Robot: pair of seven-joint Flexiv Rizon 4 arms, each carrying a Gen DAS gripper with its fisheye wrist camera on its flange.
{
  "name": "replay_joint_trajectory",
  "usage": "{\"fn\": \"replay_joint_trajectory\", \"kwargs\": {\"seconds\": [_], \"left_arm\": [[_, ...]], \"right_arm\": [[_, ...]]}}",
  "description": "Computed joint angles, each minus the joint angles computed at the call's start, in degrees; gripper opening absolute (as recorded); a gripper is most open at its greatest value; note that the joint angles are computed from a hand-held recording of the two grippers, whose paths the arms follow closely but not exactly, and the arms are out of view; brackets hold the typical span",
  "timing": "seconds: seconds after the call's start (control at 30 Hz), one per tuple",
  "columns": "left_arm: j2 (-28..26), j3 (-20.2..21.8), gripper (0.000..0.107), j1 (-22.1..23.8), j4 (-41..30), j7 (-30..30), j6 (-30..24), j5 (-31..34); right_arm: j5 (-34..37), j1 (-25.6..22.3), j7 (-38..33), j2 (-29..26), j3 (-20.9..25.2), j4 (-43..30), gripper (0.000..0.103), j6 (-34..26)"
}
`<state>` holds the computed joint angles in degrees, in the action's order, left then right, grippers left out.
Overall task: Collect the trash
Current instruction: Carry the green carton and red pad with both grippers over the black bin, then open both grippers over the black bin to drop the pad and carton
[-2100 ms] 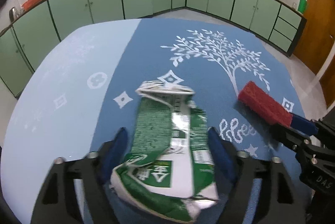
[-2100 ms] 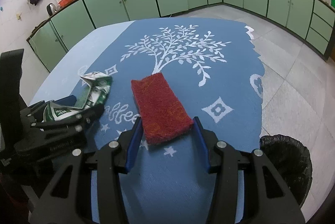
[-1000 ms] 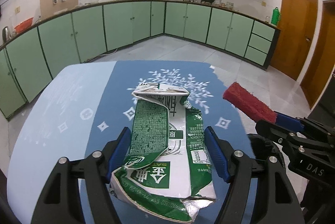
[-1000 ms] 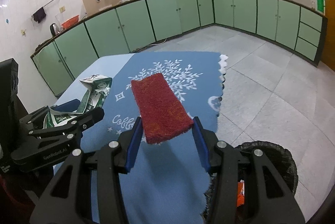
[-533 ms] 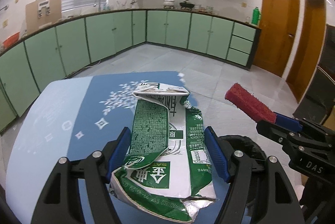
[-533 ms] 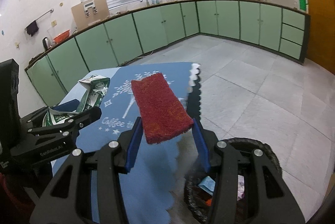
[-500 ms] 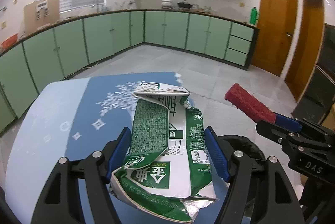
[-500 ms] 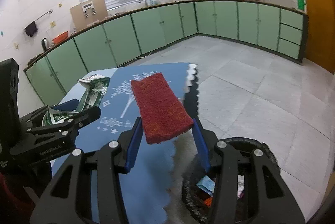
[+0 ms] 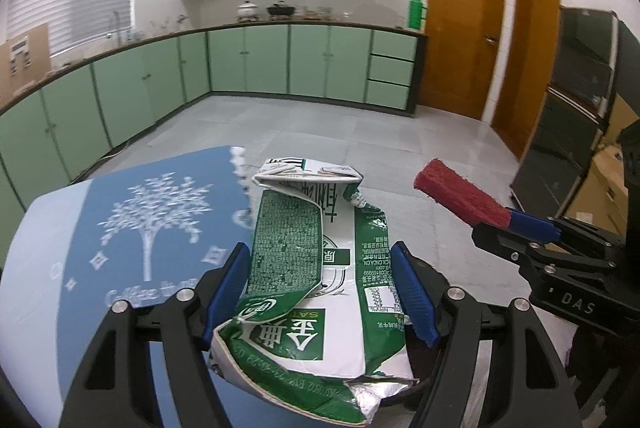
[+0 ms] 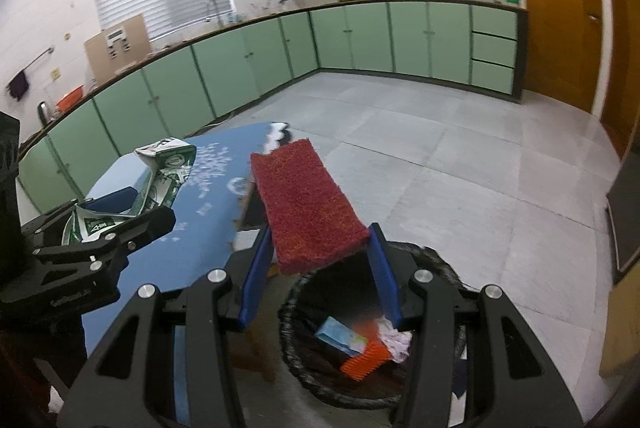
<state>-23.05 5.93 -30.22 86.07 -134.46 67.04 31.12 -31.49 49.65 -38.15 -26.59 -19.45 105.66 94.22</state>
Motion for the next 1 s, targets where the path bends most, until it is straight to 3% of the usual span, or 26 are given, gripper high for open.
{"fn": "replay_joint_trajectory", "kwargs": {"seconds": [0.1,0.33,0.87,1.0], "left_arm": [[-1.88,-1.08,0.071,0.09,-1.61,1.58,0.49,-1.19],[-7.08,-3.15,0.071,0.43,-3.55,8.28,2.19,-8.16],[-15.31,-0.84,0.071,-1.63,-10.89,15.00,-1.05,-16.14],[-15.82,-1.25,0.072,-1.22,-11.46,16.10,-2.22,-17.70]], "right_arm": [[0.22,1.04,0.55,0.42,-2.37,2.02,0.046,0.72],[0.77,-0.89,0.50,-0.90,-1.41,2.74,0.046,-2.00],[2.20,-10.52,0.20,-6.35,7.68,-2.20,0.047,-5.52],[1.50,-10.47,0.93,-6.96,7.35,-2.68,0.060,-6.66]]}}
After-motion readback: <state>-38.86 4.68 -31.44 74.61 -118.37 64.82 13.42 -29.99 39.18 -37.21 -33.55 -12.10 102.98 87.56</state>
